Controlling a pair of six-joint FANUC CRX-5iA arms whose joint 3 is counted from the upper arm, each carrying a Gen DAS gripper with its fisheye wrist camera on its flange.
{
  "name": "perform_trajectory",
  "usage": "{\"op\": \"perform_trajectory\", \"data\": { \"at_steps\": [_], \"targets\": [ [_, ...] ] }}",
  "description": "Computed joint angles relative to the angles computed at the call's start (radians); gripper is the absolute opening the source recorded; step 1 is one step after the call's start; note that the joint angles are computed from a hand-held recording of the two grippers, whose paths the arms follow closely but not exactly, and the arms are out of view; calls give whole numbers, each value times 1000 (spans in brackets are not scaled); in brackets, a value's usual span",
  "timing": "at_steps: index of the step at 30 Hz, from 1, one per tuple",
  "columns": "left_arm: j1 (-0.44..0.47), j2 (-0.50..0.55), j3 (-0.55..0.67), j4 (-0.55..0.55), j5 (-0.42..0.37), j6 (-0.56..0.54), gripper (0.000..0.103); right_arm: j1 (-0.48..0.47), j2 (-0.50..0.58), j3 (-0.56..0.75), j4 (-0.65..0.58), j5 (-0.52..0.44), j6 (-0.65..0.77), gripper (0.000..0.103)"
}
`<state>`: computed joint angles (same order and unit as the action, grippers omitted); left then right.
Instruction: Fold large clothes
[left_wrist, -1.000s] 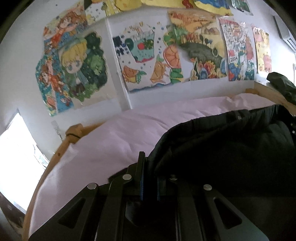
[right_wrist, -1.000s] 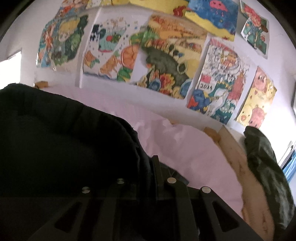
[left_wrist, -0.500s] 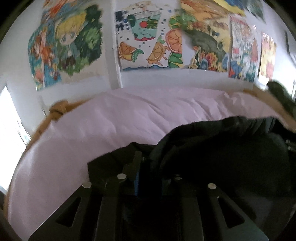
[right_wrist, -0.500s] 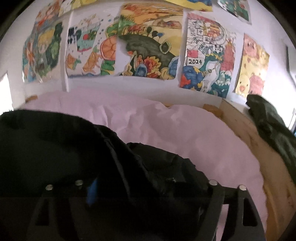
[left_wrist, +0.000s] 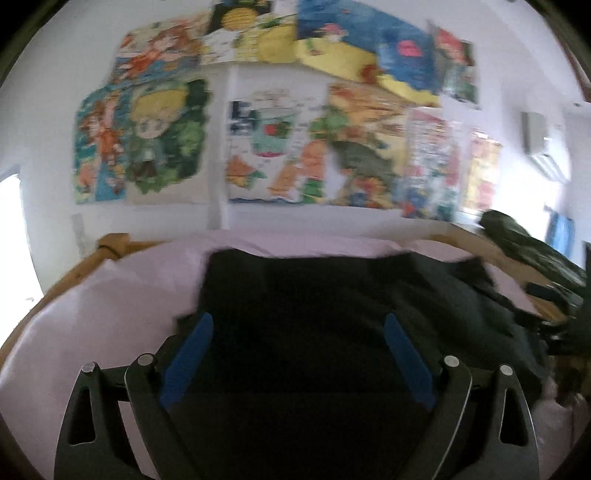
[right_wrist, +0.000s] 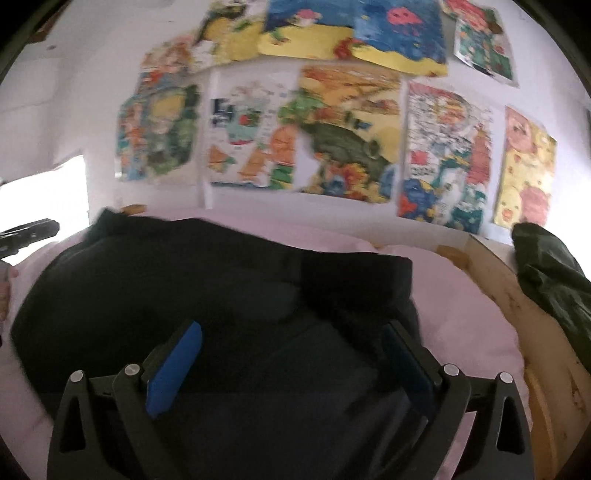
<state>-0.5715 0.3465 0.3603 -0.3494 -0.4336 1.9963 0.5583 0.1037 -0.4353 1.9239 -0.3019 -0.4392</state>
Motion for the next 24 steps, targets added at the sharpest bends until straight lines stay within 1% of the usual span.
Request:
{"op": "perform_trajectory", "data": {
  "at_steps": [1, 2, 3, 4, 5, 6, 7, 8, 9, 10, 11, 13, 14, 16, 17, 19, 20, 24],
  "targets": [
    [-6, -1, -18, 7, 35, -16, 91, -2, -2, -3, 31, 13, -8, 100],
    [-13, 2, -35, 56, 49, -68, 91, -2, -3, -7, 71, 28, -13, 100],
    [-14, 11, -53, 143, 59, -158, 91, -1, 0, -4, 104, 47, -7, 100],
    [-17, 23, -61, 212, 62, -231, 91, 3, 7, -1, 109, 53, 8, 100],
    [-25, 41, -52, 247, 52, -274, 91, 18, 20, 7, 81, 43, 51, 100],
    [-33, 57, -30, 242, 29, -283, 91, 33, 36, 17, 48, 30, 88, 100],
    [-46, 81, 13, 206, -8, -272, 91, 38, 49, 27, 33, 31, 103, 100],
    [-53, 103, 55, 193, -59, -267, 91, 42, 70, 47, -1, 37, 128, 100],
    [-68, 129, 109, 128, -101, -230, 91, 42, 91, 68, -27, 47, 137, 100],
    [-74, 148, 145, 93, -122, -208, 91, 42, 102, 80, -47, 50, 143, 100],
    [-74, 163, 170, 100, -145, -207, 91, 44, 122, 102, -86, 53, 163, 100],
    [-72, 206, 243, 85, -193, -179, 91, 51, 154, 141, -169, 45, 229, 100],
    [-69, 230, 279, 86, -216, -171, 91, 58, 174, 168, -231, 34, 281, 100],
    [-67, 284, 374, 53, -286, -133, 92, 86, 207, 221, -438, 18, 445, 100],
    [-56, 291, 376, 71, -272, -139, 92, 98, 230, 260, -551, 3, 532, 100],
    [-45, 327, 434, 65, -311, -121, 92, 110, 260, 314, -695, -21, 645, 100],
    [-39, 332, 443, 64, -322, -114, 92, 116, 280, 354, -786, -37, 725, 100],
    [-10, 384, 520, 93, -377, -99, 99, 120, 343, 468, -967, -96, 894, 102]
  ]
}}
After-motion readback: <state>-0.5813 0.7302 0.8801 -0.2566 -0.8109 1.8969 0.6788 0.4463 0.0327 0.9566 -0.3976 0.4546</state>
